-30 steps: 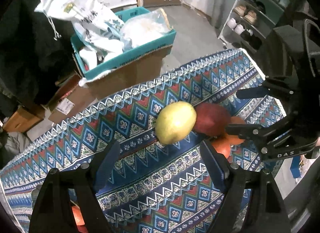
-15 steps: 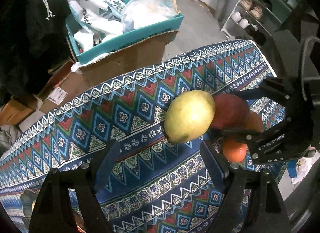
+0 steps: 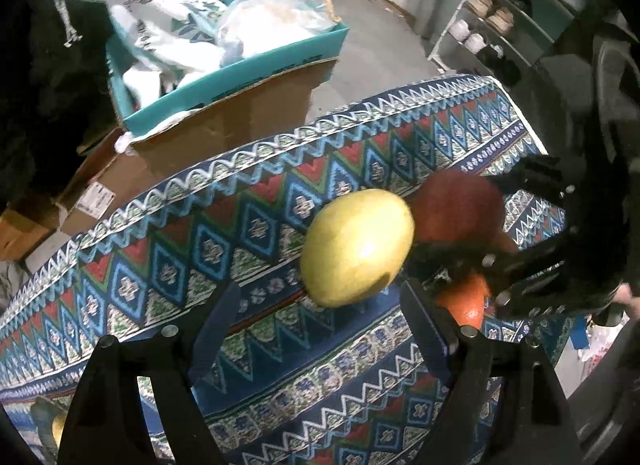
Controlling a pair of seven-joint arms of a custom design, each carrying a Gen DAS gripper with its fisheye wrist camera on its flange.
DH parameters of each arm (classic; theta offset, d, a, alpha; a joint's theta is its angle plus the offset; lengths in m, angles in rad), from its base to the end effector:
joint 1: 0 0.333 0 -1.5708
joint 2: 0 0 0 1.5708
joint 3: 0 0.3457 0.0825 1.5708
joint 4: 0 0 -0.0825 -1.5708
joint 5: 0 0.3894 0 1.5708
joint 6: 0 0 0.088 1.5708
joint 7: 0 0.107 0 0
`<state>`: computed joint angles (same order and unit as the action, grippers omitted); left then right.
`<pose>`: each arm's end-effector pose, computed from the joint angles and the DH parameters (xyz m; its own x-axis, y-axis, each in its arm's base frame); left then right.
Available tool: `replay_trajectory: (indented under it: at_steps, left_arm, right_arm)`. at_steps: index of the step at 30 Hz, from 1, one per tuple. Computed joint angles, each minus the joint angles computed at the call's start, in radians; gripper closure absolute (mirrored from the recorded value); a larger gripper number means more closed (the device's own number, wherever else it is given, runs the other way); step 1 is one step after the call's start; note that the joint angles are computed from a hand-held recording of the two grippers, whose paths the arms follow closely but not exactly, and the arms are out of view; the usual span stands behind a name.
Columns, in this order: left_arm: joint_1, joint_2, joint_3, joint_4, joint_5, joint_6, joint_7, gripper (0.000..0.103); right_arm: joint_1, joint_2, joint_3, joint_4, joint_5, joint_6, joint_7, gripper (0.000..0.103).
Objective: Organize fruits
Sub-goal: 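Lift the mango and red apple and carry them over the bowl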
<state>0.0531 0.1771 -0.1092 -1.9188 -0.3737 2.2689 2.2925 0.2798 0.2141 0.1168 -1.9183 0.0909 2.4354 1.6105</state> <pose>0.6250 -0.0411 0.4470 -0.5444 -0.8225 0.1646 -0.8186 0.4781 -0.3183 0.5950 0.2447 0.4408 0.3005 -0.9470 -0.1132 -0.9214 -0.2576 -0.2910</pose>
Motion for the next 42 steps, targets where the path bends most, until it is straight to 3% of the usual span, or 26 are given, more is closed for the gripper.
replay_trajectory:
  at_steps: [14, 17, 20, 35, 42]
  left_arm:
    - [-0.061, 0.058, -0.012, 0.016, 0.113, 0.028, -0.08, 0.019]
    - [-0.067, 0.065, -0.013, 0.008, 0.136, 0.047, -0.093, 0.021]
    - [-0.077, 0.068, -0.011, -0.001, 0.168, 0.073, -0.114, 0.034]
    - [-0.06, 0.01, -0.021, -0.074, 0.123, 0.144, -0.071, 0.037]
    - [-0.066, 0.014, -0.014, -0.064, 0.145, 0.115, -0.076, 0.036]
  right_arm:
    - [-0.028, -0.091, -0.02, -0.105, 0.074, 0.132, 0.075, 0.032]
    - [-0.028, -0.095, -0.021, -0.119, 0.078, 0.137, 0.081, 0.032]
    - [-0.029, -0.095, -0.02, -0.126, 0.087, 0.138, 0.082, 0.032]
    - [-0.01, -0.121, -0.017, -0.153, 0.068, 0.169, 0.087, 0.032]
    - [-0.004, -0.12, -0.017, -0.149, 0.067, 0.154, 0.095, 0.032]
